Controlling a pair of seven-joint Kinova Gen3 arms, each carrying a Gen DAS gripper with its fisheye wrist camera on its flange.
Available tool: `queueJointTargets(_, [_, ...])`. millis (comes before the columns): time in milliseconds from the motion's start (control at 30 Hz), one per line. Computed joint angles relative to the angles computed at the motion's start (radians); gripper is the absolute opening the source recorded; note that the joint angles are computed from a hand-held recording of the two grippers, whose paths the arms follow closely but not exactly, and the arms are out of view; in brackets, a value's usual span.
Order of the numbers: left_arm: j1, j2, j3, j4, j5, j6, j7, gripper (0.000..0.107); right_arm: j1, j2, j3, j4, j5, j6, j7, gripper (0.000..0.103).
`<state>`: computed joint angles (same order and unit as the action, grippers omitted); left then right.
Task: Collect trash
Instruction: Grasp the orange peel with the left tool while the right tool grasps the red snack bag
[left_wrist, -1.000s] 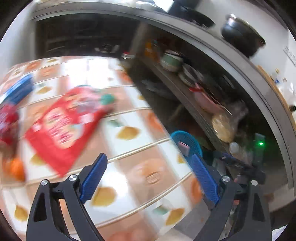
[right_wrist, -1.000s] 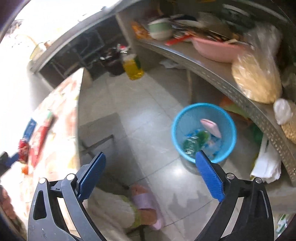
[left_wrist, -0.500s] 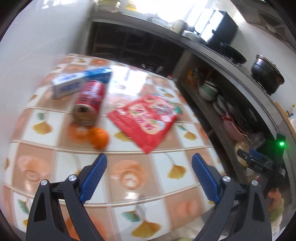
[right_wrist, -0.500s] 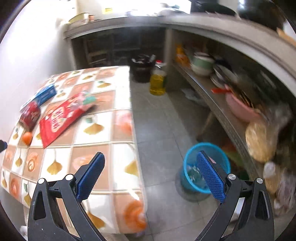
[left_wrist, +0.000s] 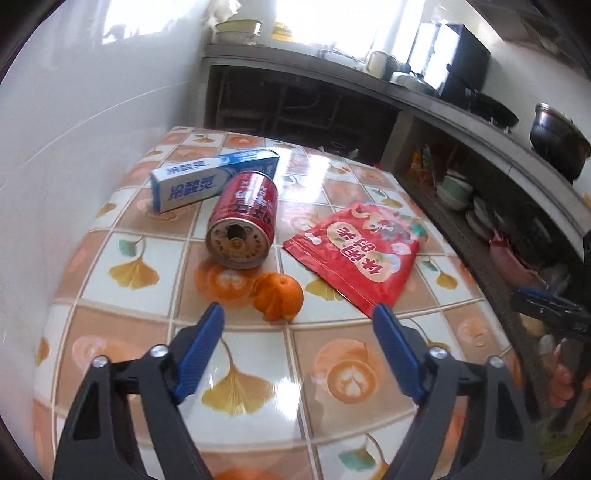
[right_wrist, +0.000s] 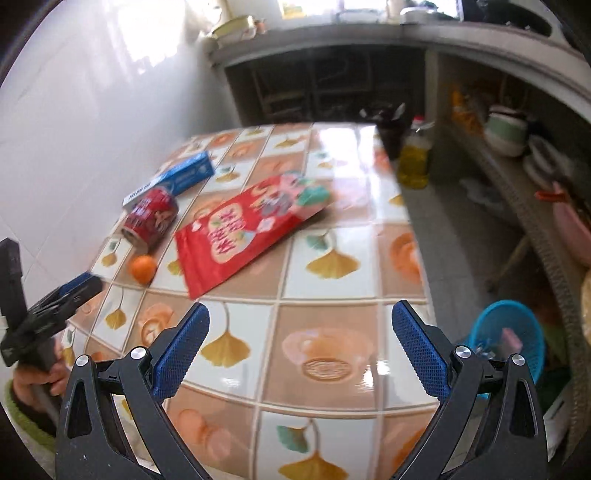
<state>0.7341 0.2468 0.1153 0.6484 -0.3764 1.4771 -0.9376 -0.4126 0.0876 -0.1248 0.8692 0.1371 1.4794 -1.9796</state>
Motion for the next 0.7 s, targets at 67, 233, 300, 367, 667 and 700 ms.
queueJointTargets(67, [-0.048, 0.006, 0.008, 0.020, 0.062, -0.029, -0.029, 0.072, -0.002, 0.018, -0.002, -0.015, -0.013, 0.013, 0.005, 0.095])
queueJointTargets(233, [-0.165, 0.034, 0.003, 0.037, 0.214, -0.034, 0.021, 0.055, 0.000, 0.060, 0.006, -0.054, -0.056, 0.039, 0.022, 0.095])
queueJointTargets(300, [-0.174, 0.040, -0.001, 0.039, 0.225, -0.034, 0.019, 0.051, 0.009, 0.083, 0.010, -0.080, -0.093, 0.059, 0.036, 0.095])
queueJointTargets(367, [-0.169, 0.048, 0.000, 0.032, 0.213, -0.038, -0.015, 0.051, 0.012, 0.095, 0.014, -0.092, -0.113, 0.067, 0.043, 0.095])
queueJointTargets(667, [-0.118, 0.113, -0.018, -0.068, 0.194, 0.020, -0.116, 0.031, 0.006, 0.117, 0.024, -0.121, -0.144, 0.072, 0.036, 0.095])
queueJointTargets(700, [-0.121, 0.112, -0.020, -0.064, 0.202, 0.016, -0.114, 0.029, 0.005, 0.118, 0.024, -0.121, -0.144, 0.072, 0.036, 0.095])
